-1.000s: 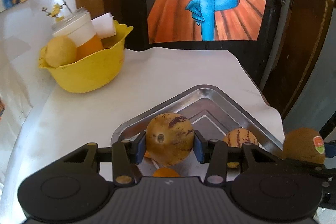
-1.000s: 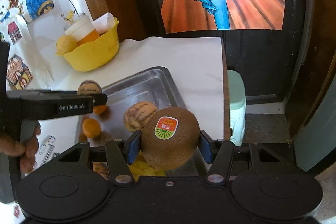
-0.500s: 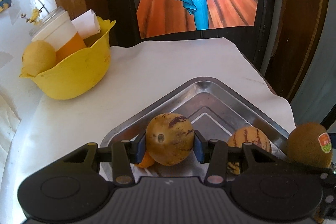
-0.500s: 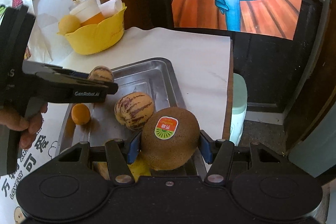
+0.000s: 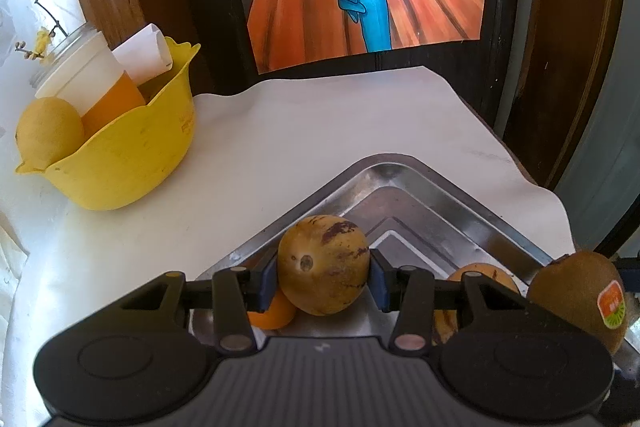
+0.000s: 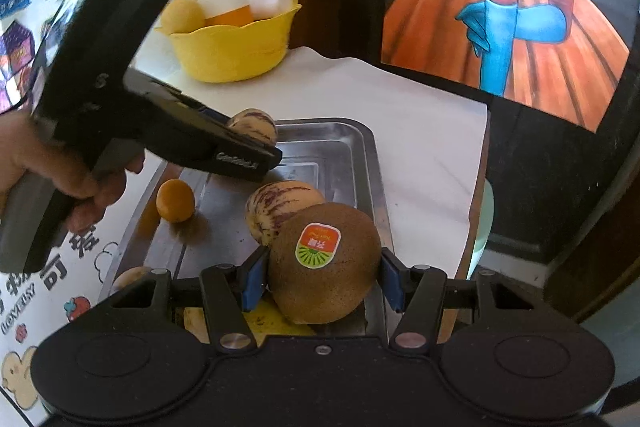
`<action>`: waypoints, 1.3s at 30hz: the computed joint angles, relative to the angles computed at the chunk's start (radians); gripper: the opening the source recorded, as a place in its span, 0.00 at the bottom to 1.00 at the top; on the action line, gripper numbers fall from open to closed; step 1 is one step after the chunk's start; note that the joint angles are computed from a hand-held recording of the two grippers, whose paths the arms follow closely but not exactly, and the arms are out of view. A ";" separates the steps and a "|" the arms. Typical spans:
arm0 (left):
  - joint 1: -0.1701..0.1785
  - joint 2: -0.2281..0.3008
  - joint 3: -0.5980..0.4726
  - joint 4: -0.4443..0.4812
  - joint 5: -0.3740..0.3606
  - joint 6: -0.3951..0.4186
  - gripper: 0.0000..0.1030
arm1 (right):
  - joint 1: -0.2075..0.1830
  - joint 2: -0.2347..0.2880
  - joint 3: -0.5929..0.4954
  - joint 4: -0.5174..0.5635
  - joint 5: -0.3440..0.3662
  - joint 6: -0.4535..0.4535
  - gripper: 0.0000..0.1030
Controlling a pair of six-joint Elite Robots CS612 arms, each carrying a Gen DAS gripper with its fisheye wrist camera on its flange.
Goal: Organize fruits
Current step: 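Carry the brown fruit and kiwi over the metal tray and lower them, then open both tools to release the fruits into the tray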
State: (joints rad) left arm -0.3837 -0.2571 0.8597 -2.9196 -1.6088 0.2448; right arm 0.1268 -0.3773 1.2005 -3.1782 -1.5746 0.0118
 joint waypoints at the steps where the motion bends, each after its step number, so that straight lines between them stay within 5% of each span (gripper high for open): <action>1: -0.001 0.001 -0.003 0.004 0.004 0.000 0.49 | -0.001 0.000 -0.001 0.003 0.003 0.007 0.57; 7: -0.001 0.006 -0.017 0.023 0.007 -0.015 0.50 | -0.013 -0.004 0.009 0.013 0.031 0.091 0.58; 17: 0.000 0.002 -0.012 0.024 0.005 -0.037 0.52 | -0.011 -0.005 0.019 -0.012 0.023 0.086 0.59; 23: 0.002 -0.019 0.024 0.000 0.009 -0.076 0.58 | -0.012 -0.015 0.042 -0.039 0.016 0.117 0.68; 39: 0.014 -0.157 0.278 -0.203 0.084 -0.340 0.99 | -0.006 -0.076 0.133 -0.159 -0.009 0.182 0.86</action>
State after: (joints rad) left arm -0.3696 -0.4137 1.1380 -3.1222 -1.5248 -0.0957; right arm 0.1208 -0.4529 1.3336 -3.3375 -1.5838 0.1939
